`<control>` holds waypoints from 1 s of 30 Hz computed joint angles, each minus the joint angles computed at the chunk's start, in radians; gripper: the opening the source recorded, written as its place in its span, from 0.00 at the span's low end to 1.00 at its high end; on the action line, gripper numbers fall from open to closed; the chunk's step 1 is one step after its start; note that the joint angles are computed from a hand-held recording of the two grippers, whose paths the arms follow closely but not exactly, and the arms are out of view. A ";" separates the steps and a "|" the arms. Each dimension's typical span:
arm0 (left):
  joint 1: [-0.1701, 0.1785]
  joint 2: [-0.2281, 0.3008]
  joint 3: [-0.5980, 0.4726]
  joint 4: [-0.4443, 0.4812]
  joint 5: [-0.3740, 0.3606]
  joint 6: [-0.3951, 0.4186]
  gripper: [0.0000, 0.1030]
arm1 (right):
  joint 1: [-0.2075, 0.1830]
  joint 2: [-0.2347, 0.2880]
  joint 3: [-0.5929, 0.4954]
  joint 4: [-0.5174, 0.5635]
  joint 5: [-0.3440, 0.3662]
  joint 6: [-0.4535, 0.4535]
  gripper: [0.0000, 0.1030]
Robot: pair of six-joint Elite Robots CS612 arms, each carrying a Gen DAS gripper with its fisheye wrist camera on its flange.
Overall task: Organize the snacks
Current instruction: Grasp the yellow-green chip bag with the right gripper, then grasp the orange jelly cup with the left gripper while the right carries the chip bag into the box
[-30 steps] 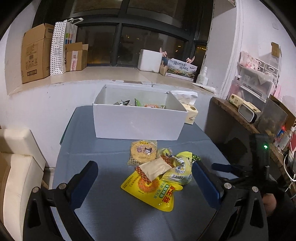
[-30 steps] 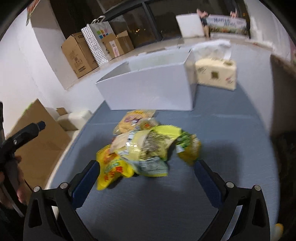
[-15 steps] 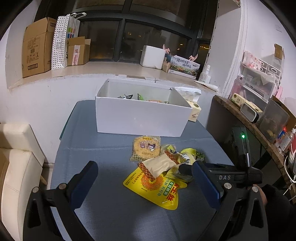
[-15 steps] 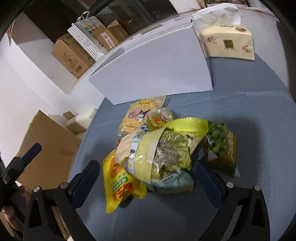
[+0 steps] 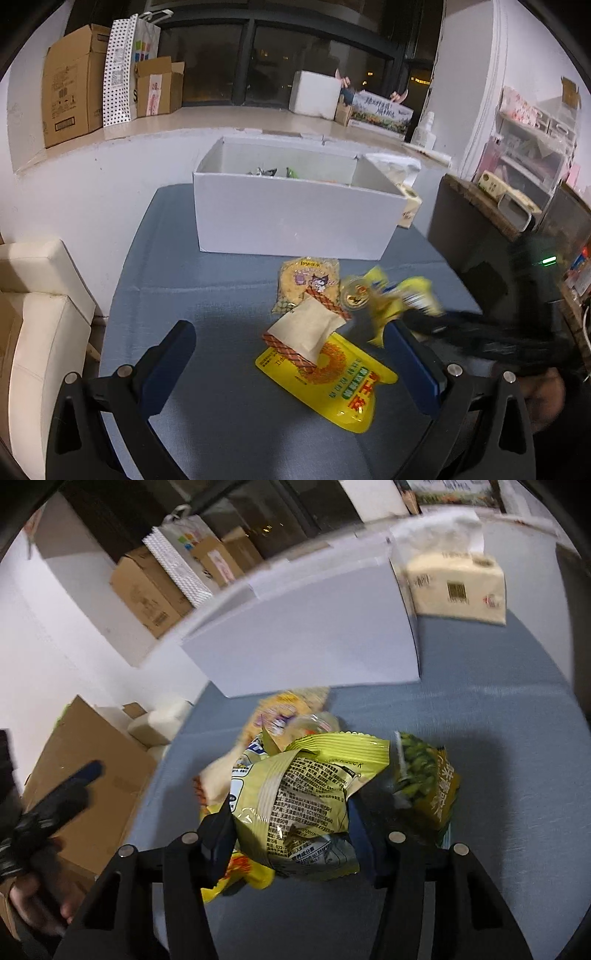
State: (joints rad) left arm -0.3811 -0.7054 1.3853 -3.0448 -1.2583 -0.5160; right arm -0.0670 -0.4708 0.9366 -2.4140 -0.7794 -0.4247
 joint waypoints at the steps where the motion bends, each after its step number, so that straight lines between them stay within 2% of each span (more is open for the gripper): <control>1: 0.002 0.007 -0.013 0.014 -0.006 0.005 1.00 | -0.006 -0.009 0.014 -0.025 0.017 0.012 0.58; 4: 0.004 0.032 -0.057 0.059 -0.021 0.042 1.00 | -0.027 -0.027 0.042 -0.076 0.062 0.048 0.58; 11: 0.006 0.120 -0.214 0.190 -0.059 0.166 1.00 | -0.070 -0.058 0.090 -0.178 0.080 0.133 0.58; 17: 0.001 0.208 -0.390 0.321 -0.092 0.177 1.00 | -0.089 -0.065 0.108 -0.228 0.057 0.182 0.58; 20: -0.003 0.252 -0.482 0.425 -0.083 0.168 1.00 | -0.092 -0.066 0.109 -0.225 0.051 0.182 0.58; 24: -0.008 0.286 -0.541 0.479 -0.049 0.164 0.97 | -0.100 -0.062 0.108 -0.226 0.053 0.194 0.58; 25: -0.010 0.296 -0.560 0.502 -0.041 0.173 0.89 | -0.102 -0.060 0.106 -0.223 0.054 0.196 0.58; 26: -0.010 0.303 -0.572 0.517 -0.044 0.183 0.69 | -0.103 -0.058 0.102 -0.220 0.054 0.200 0.58; 27: -0.014 0.305 -0.576 0.528 -0.006 0.193 0.64 | -0.103 -0.056 0.100 -0.219 0.050 0.214 0.58; 28: -0.014 0.302 -0.568 0.508 -0.010 0.203 0.49 | -0.103 -0.055 0.099 -0.216 0.052 0.225 0.58; 30: -0.007 0.288 -0.541 0.465 -0.056 0.186 0.48 | -0.105 -0.051 0.096 -0.213 0.063 0.237 0.58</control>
State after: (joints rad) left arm -0.3876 -0.4172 0.8441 -2.5798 -1.3144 -0.3304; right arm -0.1719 -0.5223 1.0328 -2.6272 -0.7166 -0.1879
